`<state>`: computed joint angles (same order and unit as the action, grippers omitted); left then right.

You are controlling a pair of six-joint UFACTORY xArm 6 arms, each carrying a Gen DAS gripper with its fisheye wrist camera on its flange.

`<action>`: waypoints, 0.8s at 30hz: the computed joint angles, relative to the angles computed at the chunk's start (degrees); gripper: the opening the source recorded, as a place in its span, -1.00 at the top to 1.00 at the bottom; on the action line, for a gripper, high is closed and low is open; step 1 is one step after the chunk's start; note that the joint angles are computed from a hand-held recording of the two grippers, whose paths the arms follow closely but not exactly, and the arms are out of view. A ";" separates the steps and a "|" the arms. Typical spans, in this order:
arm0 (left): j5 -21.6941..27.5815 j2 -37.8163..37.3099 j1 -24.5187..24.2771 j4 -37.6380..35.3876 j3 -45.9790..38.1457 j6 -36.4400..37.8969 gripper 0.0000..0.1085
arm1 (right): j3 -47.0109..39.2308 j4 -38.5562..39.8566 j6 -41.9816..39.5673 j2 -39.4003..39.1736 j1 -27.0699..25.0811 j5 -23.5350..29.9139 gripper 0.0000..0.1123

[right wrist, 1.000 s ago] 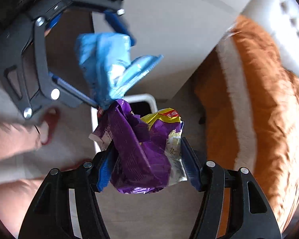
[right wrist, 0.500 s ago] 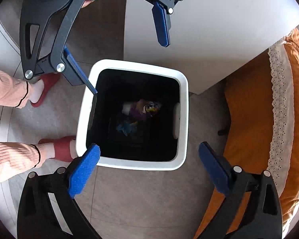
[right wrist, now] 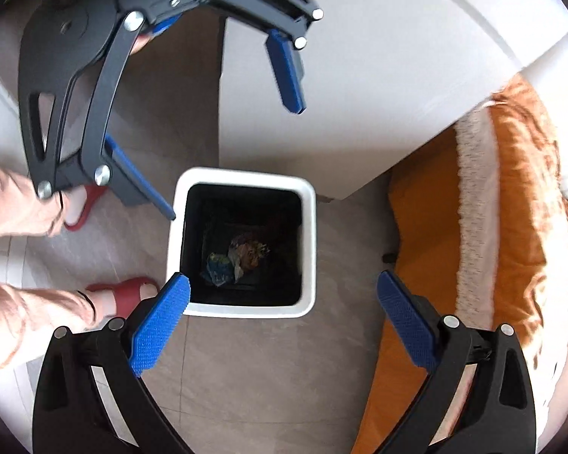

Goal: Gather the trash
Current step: 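Move both tools back up to the desk toward the remaining trash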

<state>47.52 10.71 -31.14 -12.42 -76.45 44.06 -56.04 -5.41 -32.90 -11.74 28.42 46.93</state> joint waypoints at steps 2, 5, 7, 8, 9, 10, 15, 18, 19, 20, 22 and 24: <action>0.90 -2.08 -0.18 -0.23 -0.81 -1.35 -0.81 | -2.45 -0.69 2.33 -1.66 0.55 2.88 -0.75; 2.25 -5.29 -0.63 0.56 -2.30 -4.14 -0.81 | -6.83 -1.67 5.94 -3.79 1.63 6.89 -0.75; 3.72 -7.08 -0.71 0.62 -3.92 -6.31 -0.81 | -10.24 -2.37 8.56 -4.89 2.49 9.50 -0.75; 4.87 -7.98 -0.63 0.35 -5.21 -7.48 -0.81 | -12.12 -2.78 9.91 -5.22 3.02 10.90 -0.75; 5.77 -8.84 -0.60 0.44 -6.56 -9.04 -0.81 | -14.11 -3.09 11.08 -5.28 3.48 12.34 -0.75; 6.32 -9.69 -0.61 0.88 -7.85 -10.93 -0.81 | -16.56 -3.46 12.40 -5.25 3.98 14.06 -0.75; 8.73 -12.68 -0.09 3.27 -13.96 -17.54 -0.81 | -26.77 -5.64 18.58 -4.17 6.70 18.86 -0.75; 9.92 -14.07 0.64 5.28 -17.59 -20.98 -0.81 | -33.92 -6.98 20.72 -2.25 8.52 20.51 -0.75; 10.17 -14.51 0.98 6.12 -18.61 -22.22 -0.81 | -36.73 -7.40 21.41 -1.19 9.12 20.83 -0.75; 10.42 -15.12 1.57 7.54 -19.95 -24.26 -0.81 | -39.58 -7.82 22.02 0.02 9.70 21.02 -0.75; 10.76 -15.69 2.76 9.04 -21.62 -26.35 -0.81 | -45.22 -7.71 23.07 2.70 10.61 21.30 -0.75; 10.71 -16.49 4.31 11.47 -23.02 -29.32 -0.81 | -48.97 -7.42 23.62 4.74 11.27 20.86 -0.75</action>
